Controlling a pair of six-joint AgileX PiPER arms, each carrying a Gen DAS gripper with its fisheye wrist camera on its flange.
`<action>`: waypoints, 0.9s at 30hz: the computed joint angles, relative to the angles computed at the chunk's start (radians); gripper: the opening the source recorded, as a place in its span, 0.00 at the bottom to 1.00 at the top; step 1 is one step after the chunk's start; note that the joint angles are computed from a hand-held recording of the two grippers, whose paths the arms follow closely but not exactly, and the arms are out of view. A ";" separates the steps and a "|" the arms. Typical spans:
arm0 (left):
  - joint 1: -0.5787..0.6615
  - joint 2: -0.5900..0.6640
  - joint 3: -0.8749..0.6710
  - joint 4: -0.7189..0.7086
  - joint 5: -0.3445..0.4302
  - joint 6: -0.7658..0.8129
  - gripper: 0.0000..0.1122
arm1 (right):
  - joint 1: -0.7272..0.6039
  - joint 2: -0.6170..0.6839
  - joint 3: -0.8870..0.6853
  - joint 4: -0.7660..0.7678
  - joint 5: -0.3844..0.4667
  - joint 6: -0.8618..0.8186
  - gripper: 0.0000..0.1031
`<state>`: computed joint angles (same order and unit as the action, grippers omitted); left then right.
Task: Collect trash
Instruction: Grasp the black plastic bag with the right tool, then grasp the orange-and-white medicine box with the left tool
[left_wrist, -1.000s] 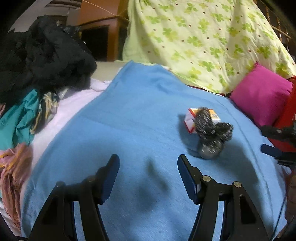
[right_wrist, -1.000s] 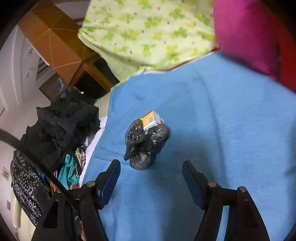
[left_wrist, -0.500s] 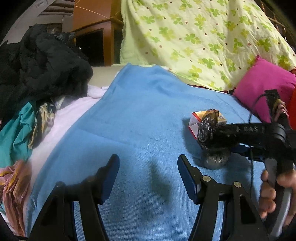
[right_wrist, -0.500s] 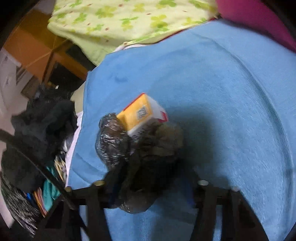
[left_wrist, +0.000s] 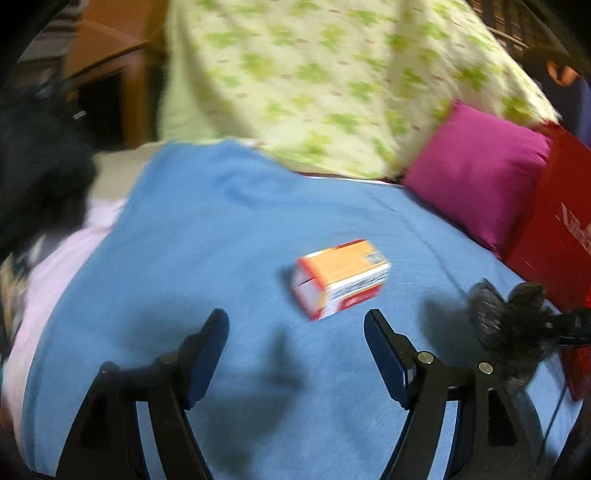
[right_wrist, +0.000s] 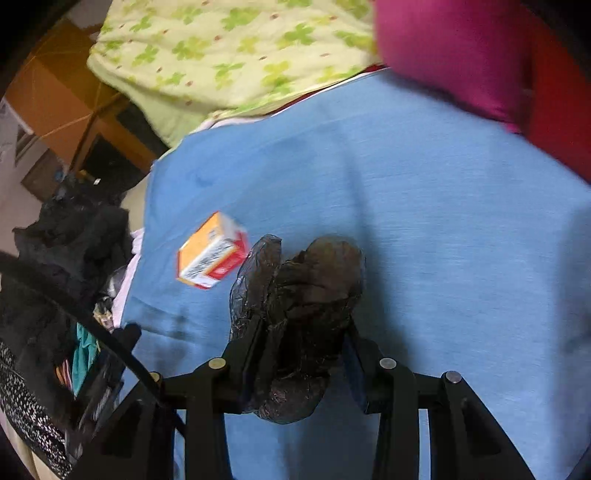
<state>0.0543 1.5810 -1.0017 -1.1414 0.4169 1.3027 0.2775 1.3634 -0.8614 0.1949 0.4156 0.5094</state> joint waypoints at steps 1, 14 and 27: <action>-0.017 0.026 -0.031 -0.009 0.002 0.040 0.70 | -0.017 -0.043 0.034 0.009 0.009 -0.014 0.42; -0.131 0.314 -0.434 0.425 0.139 -0.241 0.78 | -0.172 -0.091 0.182 0.403 0.080 -0.462 0.42; -0.130 0.384 -0.479 0.452 0.235 -0.293 0.54 | -0.126 -0.065 0.164 0.323 0.046 -0.398 0.42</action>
<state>-0.0761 1.9651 -1.4804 -0.6892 0.6520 1.0101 0.1516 1.2981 -0.6976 0.5175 0.4620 0.1109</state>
